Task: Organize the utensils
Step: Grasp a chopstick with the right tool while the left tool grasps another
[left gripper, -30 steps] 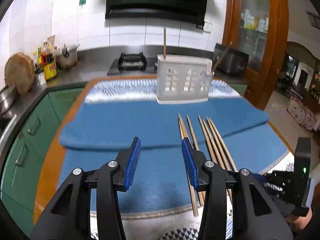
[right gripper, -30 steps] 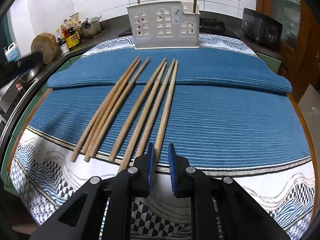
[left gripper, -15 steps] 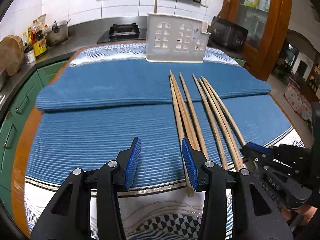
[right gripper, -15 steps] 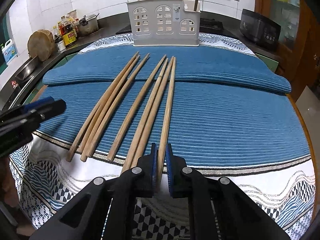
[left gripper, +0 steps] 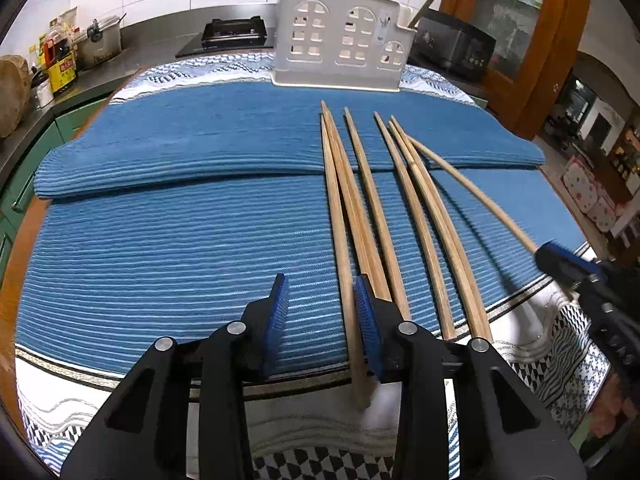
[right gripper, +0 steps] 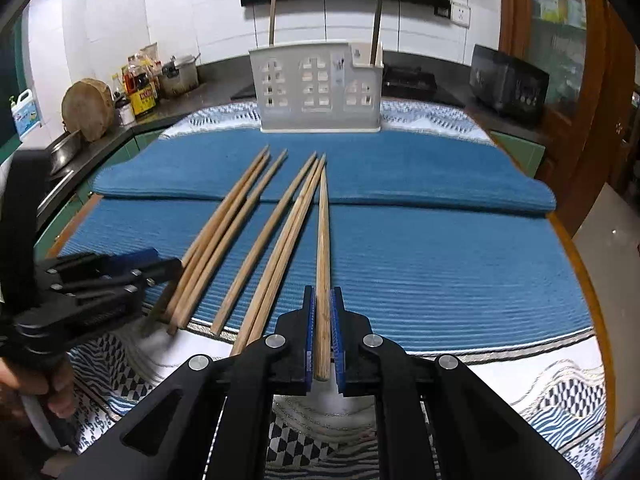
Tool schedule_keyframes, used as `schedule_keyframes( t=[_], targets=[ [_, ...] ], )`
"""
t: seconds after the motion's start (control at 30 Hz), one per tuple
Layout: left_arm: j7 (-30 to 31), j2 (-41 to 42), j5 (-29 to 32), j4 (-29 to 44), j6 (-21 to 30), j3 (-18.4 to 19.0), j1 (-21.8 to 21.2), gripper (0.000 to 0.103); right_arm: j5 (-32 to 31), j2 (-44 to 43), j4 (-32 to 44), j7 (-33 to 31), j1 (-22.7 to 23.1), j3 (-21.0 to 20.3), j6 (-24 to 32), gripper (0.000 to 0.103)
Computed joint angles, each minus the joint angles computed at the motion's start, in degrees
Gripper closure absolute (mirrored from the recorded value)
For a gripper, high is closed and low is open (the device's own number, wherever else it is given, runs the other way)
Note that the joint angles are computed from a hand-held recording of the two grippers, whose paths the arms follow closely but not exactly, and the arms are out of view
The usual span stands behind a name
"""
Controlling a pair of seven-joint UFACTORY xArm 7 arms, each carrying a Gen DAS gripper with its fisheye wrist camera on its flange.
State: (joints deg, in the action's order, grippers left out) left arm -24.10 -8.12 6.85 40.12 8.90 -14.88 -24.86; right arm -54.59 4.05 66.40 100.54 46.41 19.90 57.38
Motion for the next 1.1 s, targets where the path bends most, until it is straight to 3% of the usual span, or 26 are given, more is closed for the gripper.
schedule_keyframes(
  t=[0.07, 0.23, 0.3, 0.67, 0.77, 0.8, 0.9, 1.1],
  targets=[
    [-0.9, 0.6, 1.1, 0.4, 0.1, -0.5, 0.4, 0.071, -0.7, -0.8, -0.2, 0.2, 0.2, 0.2, 0.4, 0.095],
    [-12.8, 1.1, 16.1, 2.4, 3.3, -4.4, 4.8, 0.078, -2.2, -1.6, 0.0, 0.1, 0.3, 1.0, 1.6, 0.095],
    [-15.3, 1.3, 18.6, 2.9, 4.2, -4.2, 4.5, 0.079, -2.7, -2.1, -0.1, 0.1, 0.3, 1.3, 2.0, 0.095],
    [-21.2, 1.1, 22.0, 3.0, 4.6, -2.8, 2.9, 0.083, -3.9, -4.9, -2.1, 2.0, -1.0, 2.5, 1.8, 0.096],
    [-24.3, 1.4, 26.3, 3.7, 5.7, -3.7, 3.4, 0.084, -4.1, -5.1, -2.2, 1.9, -1.4, 2.9, 1.7, 0.096],
    [-24.3, 1.4, 26.4, 3.8, 5.8, -3.5, 3.2, 0.089, -4.2, -5.2, -2.3, 1.9, -1.5, 3.0, 1.6, 0.096],
    [-22.4, 1.3, 23.5, 3.3, 5.0, -2.3, 2.3, 0.096, -4.4, -5.6, -2.5, 2.0, -1.8, 3.3, 1.6, 0.096],
    [-19.9, 1.5, 20.1, 3.1, 4.3, -1.9, 1.7, 0.097, -4.8, -6.8, -3.3, 2.0, -2.3, 3.9, 2.1, 0.096]
  ],
)
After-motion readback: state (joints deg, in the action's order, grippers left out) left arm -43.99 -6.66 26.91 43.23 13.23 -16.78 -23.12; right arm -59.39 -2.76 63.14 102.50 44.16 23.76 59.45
